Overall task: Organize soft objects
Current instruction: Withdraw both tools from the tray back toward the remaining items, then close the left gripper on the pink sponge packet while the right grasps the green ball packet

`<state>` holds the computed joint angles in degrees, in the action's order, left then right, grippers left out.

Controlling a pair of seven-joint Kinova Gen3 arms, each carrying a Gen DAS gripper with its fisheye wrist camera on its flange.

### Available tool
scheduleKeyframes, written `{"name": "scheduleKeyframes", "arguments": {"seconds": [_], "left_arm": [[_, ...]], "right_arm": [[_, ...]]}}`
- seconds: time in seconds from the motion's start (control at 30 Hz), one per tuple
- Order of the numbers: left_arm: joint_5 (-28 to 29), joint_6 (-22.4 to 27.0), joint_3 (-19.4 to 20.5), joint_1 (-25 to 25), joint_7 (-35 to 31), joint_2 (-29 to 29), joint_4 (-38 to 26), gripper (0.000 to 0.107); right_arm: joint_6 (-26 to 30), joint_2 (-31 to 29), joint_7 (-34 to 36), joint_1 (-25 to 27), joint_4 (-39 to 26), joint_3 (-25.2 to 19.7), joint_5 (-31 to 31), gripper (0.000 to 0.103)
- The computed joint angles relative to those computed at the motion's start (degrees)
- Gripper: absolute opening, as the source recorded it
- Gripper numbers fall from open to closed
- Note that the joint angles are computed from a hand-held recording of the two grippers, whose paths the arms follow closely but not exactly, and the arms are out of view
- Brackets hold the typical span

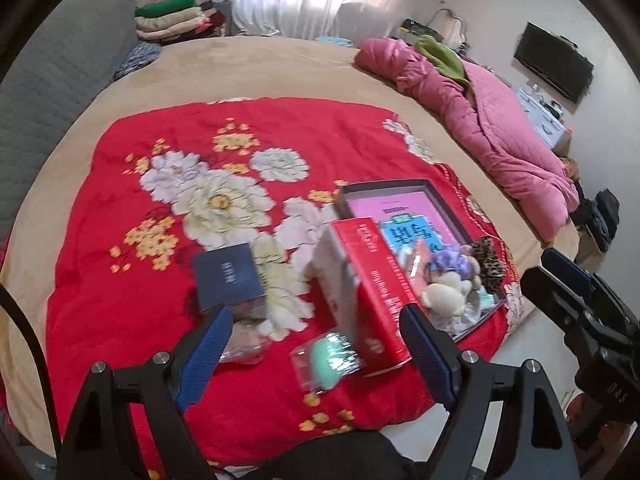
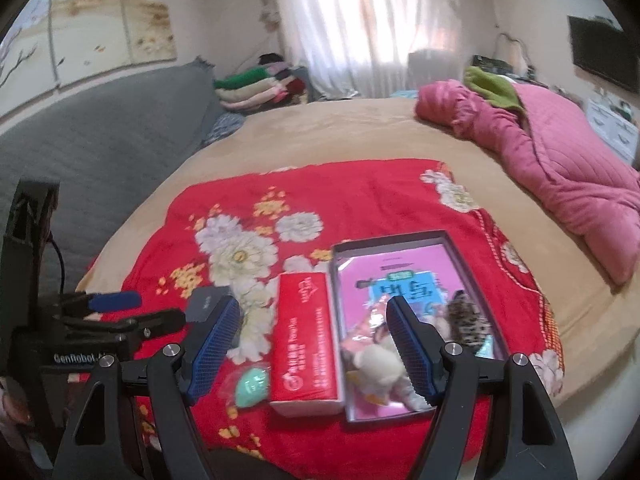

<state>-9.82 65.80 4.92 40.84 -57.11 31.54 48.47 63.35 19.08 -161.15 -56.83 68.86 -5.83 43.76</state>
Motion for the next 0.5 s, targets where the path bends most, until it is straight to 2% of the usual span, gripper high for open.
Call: {"name": "scheduleKeyframes", "arguments": {"seconds": [0.3,0.5], "left_arm": [[1.16,-3.14,0.07,-3.95,2.69,-4.16,10.27,0.085],[0.74,-4.24,0.27,-5.85,3.75,-5.70,14.76,0.085]], "right_arm": [[-0.48,4.91,7.39,-0.99,-5.46,0.37,-4.32,0.077],[0.78,8.08,13.48,-1.96,-9.30,1.26,-7.64,0.077]]}}
